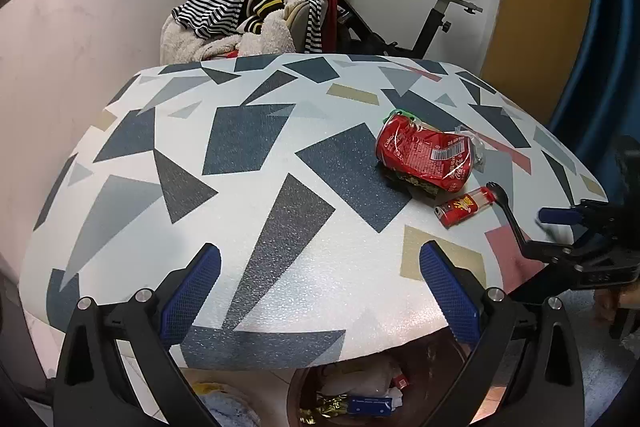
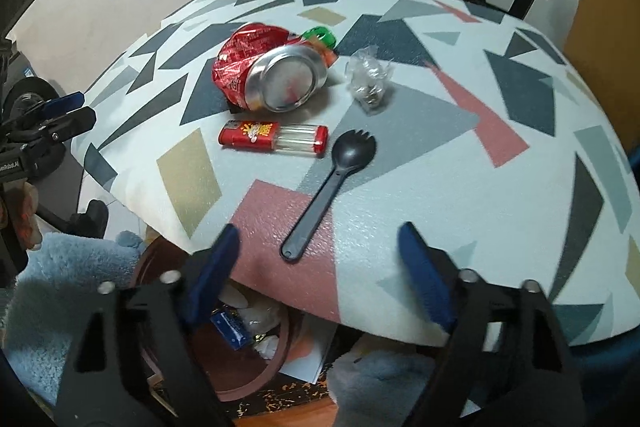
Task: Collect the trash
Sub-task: 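Move both tools back above the table, then grasp the black plastic spoon with the right tool while the left tool grasps the red Coke can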
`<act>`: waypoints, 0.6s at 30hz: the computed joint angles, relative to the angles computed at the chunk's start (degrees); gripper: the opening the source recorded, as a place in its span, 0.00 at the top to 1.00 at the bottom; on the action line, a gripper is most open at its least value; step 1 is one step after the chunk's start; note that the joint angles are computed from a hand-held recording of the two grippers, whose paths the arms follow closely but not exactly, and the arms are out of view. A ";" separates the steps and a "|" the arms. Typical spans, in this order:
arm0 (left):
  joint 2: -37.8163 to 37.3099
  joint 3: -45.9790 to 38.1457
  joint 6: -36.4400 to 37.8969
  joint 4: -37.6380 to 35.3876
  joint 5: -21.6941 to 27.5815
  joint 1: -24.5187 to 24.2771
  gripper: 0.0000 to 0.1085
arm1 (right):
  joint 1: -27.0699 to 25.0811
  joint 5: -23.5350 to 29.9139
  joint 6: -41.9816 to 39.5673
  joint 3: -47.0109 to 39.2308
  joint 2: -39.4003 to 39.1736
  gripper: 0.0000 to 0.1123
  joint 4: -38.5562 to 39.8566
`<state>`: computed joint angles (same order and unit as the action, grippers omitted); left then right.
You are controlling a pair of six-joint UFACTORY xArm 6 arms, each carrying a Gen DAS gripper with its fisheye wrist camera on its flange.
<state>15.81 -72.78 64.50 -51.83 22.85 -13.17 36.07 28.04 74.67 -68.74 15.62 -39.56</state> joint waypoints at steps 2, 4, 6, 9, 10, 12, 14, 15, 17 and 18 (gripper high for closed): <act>0.20 -0.13 -0.18 0.19 0.22 0.04 0.16 | -0.53 -0.26 -0.87 -1.23 1.39 0.43 1.47; 0.44 -0.37 -0.71 0.72 0.81 0.15 0.18 | -0.99 -0.11 0.83 -2.55 2.45 0.44 0.64; 0.66 -0.60 -1.08 1.01 1.15 0.22 0.18 | -1.37 0.45 1.59 -3.82 3.40 0.49 0.61; 0.88 -0.99 -1.46 0.99 1.64 0.32 0.21 | -1.99 1.67 1.96 -5.79 4.75 0.65 0.74; 1.01 -1.25 -1.75 1.04 2.05 0.42 0.21 | -2.05 2.61 1.86 -6.59 5.22 0.68 0.49; 1.27 -1.68 -2.31 1.22 2.80 0.57 0.22 | -2.15 3.20 0.85 -6.98 5.46 0.79 0.36; 1.65 -2.28 -3.08 1.46 4.07 0.79 0.24 | -2.72 2.27 0.24 -6.16 5.02 0.88 0.29; 1.75 -2.44 -3.35 1.61 4.48 0.83 0.26 | -3.02 1.58 0.28 -5.67 4.76 0.88 0.10; 2.07 -2.86 -4.17 2.31 5.30 0.81 0.29 | -3.15 1.53 2.38 -4.80 4.10 0.89 -2.42; 2.19 -3.03 -4.36 2.52 5.63 0.78 0.30 | -3.20 1.21 4.83 -3.96 3.35 0.89 -5.00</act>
<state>18.00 -75.81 60.14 -49.31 28.48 -12.39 32.87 29.25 79.50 -72.70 18.98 -44.55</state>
